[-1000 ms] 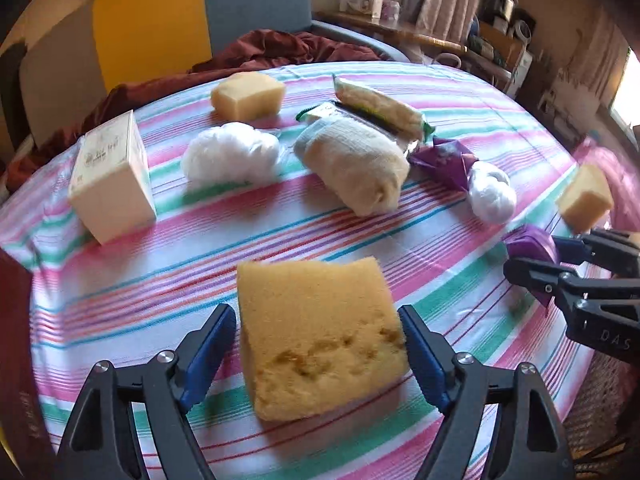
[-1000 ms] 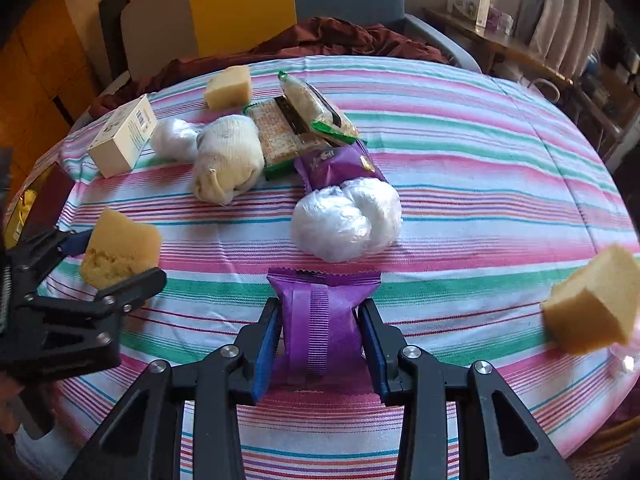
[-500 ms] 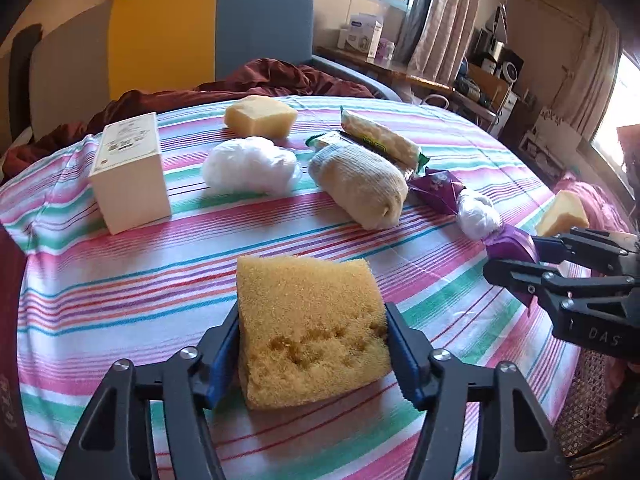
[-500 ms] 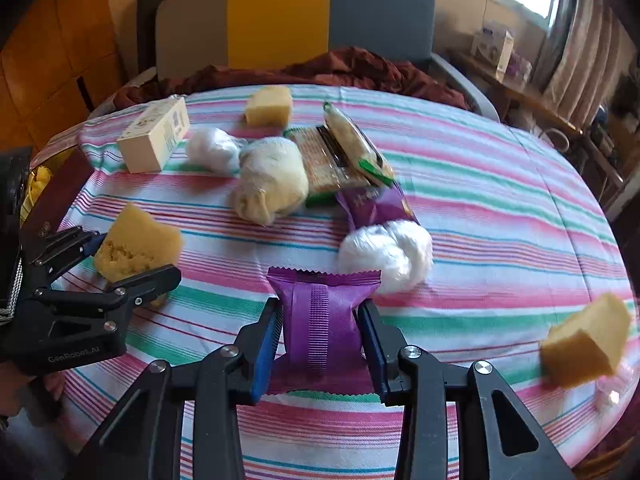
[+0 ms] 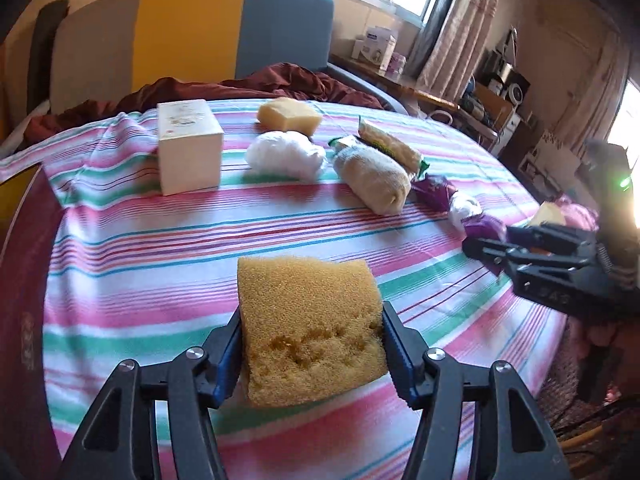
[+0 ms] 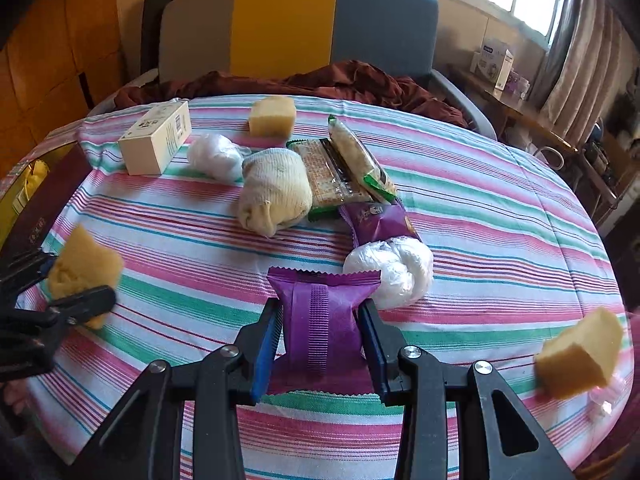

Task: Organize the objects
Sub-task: 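Carry the yellow sponge into the gold tray and open the left gripper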

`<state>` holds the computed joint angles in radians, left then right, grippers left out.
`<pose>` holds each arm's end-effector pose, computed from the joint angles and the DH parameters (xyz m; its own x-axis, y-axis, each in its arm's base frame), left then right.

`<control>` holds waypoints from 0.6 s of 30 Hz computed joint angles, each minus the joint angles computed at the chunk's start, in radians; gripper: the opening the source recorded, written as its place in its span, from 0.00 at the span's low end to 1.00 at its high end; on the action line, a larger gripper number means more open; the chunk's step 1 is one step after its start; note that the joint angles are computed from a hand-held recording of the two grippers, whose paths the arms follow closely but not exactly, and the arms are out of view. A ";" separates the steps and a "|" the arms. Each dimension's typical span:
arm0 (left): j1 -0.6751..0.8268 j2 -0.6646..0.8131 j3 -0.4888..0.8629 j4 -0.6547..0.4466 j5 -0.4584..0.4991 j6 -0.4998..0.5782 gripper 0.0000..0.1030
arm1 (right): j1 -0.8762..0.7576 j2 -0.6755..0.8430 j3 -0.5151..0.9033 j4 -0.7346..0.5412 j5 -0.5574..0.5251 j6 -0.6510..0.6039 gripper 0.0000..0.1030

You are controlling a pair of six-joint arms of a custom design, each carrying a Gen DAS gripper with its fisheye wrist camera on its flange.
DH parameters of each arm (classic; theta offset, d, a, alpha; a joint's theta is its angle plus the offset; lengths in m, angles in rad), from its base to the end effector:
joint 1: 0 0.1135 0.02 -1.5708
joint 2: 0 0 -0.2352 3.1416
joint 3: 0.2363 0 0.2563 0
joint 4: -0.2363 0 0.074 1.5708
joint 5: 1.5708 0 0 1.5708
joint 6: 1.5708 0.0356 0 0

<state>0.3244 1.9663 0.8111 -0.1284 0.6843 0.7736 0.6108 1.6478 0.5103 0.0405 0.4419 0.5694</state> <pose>0.2867 0.0727 0.0294 -0.7043 0.3344 -0.6262 0.5799 0.7798 -0.2358 0.2099 0.1284 0.0526 -0.8073 0.0297 -0.5894 0.0910 0.9931 -0.0745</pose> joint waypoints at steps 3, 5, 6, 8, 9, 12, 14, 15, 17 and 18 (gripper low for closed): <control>0.037 -0.042 -0.008 -0.057 0.033 0.057 0.60 | 0.007 0.008 0.006 0.000 0.005 -0.002 0.39; 0.064 -0.071 -0.015 -0.089 0.054 0.090 0.60 | 0.017 0.006 0.004 0.006 0.010 -0.004 0.39; 0.081 -0.080 -0.007 -0.122 0.069 0.114 0.60 | 0.023 0.005 0.004 0.007 0.016 -0.005 0.39; 0.112 -0.101 0.000 -0.165 0.088 0.150 0.60 | 0.034 0.001 0.001 0.015 0.024 -0.012 0.39; 0.127 -0.109 0.006 -0.181 0.093 0.164 0.60 | 0.041 0.000 0.001 0.018 0.030 -0.014 0.39; 0.177 -0.109 0.047 -0.240 0.116 0.194 0.60 | 0.061 0.013 0.011 0.022 0.042 -0.023 0.39; 0.210 -0.100 0.081 -0.275 0.127 0.209 0.60 | 0.069 0.026 0.018 0.030 0.037 -0.030 0.39; 0.226 -0.092 0.099 -0.290 0.132 0.216 0.60 | 0.072 0.030 0.021 0.030 0.037 -0.033 0.39; 0.255 -0.077 0.136 -0.310 0.136 0.213 0.60 | 0.086 0.040 0.027 0.032 0.049 -0.037 0.39; 0.272 -0.063 0.161 -0.325 0.137 0.213 0.60 | 0.091 0.043 0.028 0.038 0.050 -0.040 0.39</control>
<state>0.5959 1.9032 0.9723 -0.4537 0.8218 0.9862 0.7016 1.6906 0.5383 0.0786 0.4915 0.5299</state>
